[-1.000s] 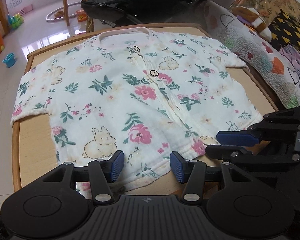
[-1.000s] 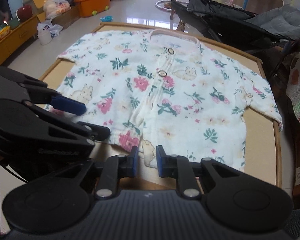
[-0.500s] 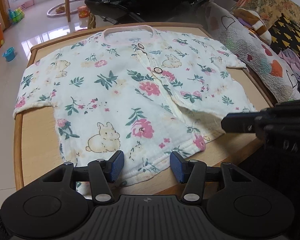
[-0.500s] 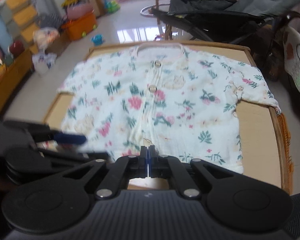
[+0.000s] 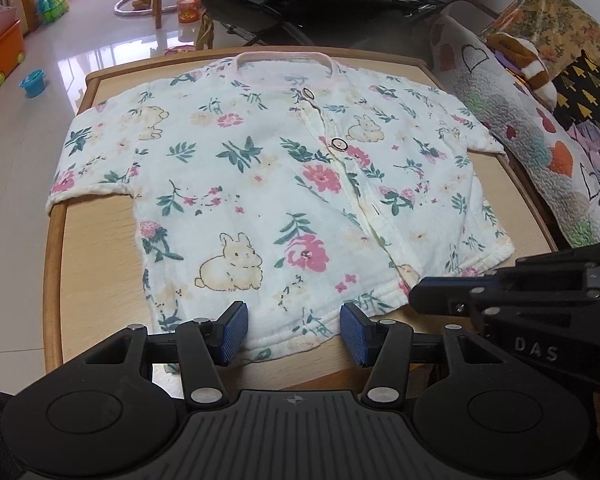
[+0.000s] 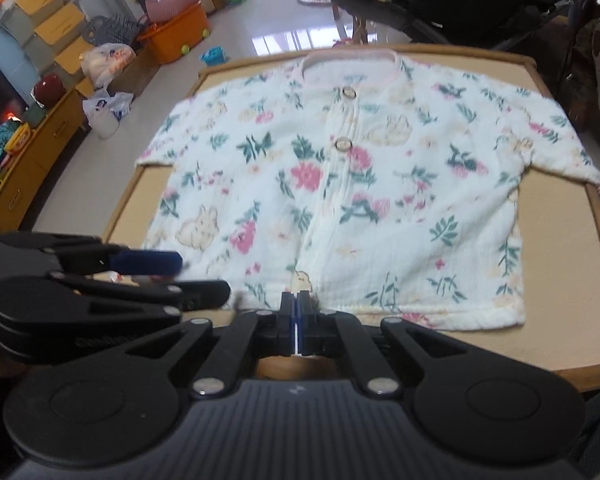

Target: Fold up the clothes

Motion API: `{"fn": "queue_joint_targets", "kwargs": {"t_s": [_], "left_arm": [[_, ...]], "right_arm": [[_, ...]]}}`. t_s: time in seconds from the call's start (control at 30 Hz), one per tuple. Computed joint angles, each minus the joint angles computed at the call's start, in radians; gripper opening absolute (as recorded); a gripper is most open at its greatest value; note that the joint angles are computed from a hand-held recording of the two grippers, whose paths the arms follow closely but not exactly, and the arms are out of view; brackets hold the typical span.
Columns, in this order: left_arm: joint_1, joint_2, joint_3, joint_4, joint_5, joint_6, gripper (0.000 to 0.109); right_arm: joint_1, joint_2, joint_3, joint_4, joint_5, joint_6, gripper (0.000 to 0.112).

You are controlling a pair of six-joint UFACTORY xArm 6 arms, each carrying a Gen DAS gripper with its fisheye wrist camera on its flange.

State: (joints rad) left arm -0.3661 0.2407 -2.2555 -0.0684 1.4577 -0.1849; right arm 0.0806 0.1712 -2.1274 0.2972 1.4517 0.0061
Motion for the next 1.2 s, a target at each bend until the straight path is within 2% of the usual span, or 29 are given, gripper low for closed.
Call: {"fn": "queue_joint_targets", "kwargs": {"t_s": [0.27,0.37,0.5,0.67,0.8,0.87,0.97,1.07,1.2], "left_arm": [[0.004,0.007,-0.018,-0.007,0.001,0.000,0.053],[0.009,-0.002,-0.004,-0.004,-0.007,-0.006,0.053],[0.020,-0.011,0.012,0.005,-0.005,-0.017,0.053],[0.032,-0.021,0.029,0.026,0.018,-0.035,0.053],[0.042,-0.048,0.070,0.041,0.011,-0.046,0.053],[0.048,-0.052,0.075,0.045,0.013,-0.049,0.053],[0.051,-0.046,0.061,0.052,0.023,-0.056,0.053],[0.051,-0.041,0.049,0.053,0.023,-0.067,0.053],[0.050,-0.035,0.034,0.045,0.012,-0.079,0.053]], "right_arm": [[-0.017,-0.033,0.086,0.051,-0.049,0.014,0.003],[-0.017,-0.029,0.065,0.045,-0.033,0.002,0.004],[-0.011,-0.027,0.016,0.019,-0.066,-0.021,0.005],[0.008,0.050,-0.074,0.009,-0.062,-0.014,0.005],[0.028,0.077,-0.052,0.012,-0.050,0.000,0.004],[0.036,0.040,0.023,0.008,-0.100,-0.006,0.004],[0.034,0.058,-0.025,0.001,-0.066,0.006,0.004],[0.033,0.057,-0.048,-0.010,-0.083,-0.004,0.005],[0.033,0.072,-0.066,-0.039,-0.051,0.001,0.005]]}}
